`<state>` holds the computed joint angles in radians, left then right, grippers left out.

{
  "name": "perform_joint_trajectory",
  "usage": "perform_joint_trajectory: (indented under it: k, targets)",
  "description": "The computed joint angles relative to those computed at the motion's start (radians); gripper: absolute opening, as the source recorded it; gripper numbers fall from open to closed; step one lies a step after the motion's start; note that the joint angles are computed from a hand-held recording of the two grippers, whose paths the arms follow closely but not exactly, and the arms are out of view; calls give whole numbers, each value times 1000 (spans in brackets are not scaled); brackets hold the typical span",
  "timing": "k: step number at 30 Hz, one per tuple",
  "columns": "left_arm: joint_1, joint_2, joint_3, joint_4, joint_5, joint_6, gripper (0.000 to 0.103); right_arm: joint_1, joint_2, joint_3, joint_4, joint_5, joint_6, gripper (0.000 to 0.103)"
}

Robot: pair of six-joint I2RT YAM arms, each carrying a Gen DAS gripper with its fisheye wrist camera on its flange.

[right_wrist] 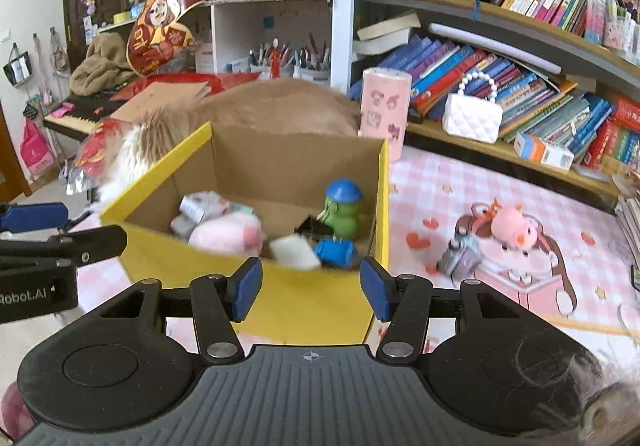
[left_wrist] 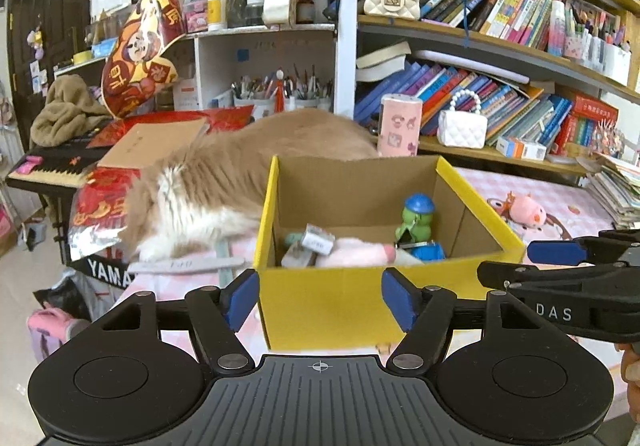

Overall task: Organize objects
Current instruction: 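Withdraw both open grippers from the box toward the toy truck and pink pig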

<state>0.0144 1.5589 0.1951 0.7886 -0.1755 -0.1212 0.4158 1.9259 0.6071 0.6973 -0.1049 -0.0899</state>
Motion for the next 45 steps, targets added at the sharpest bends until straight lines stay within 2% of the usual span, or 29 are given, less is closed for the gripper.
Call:
perform_joint_trajectory:
  k: [7,11,22,34,45]
  targets:
    - [-42,-44,-67,-16,-25,-30,70,12,-33,-96,35,9,4,52]
    - [-87,-53,-104,-2,-54,-53,76,12,-46,-148,62,18,5,52]
    - [-211,-63,-166,-5,-104,-87,81,-7,-57,-273,133,58,51,55]
    - [-341,48,-157,40,-89,-128,82,-45,-58,-366,188,113,77,57]
    - [-434,145,-80,50,-66,-130,83,-157,-60,-409,203,126,73,58]
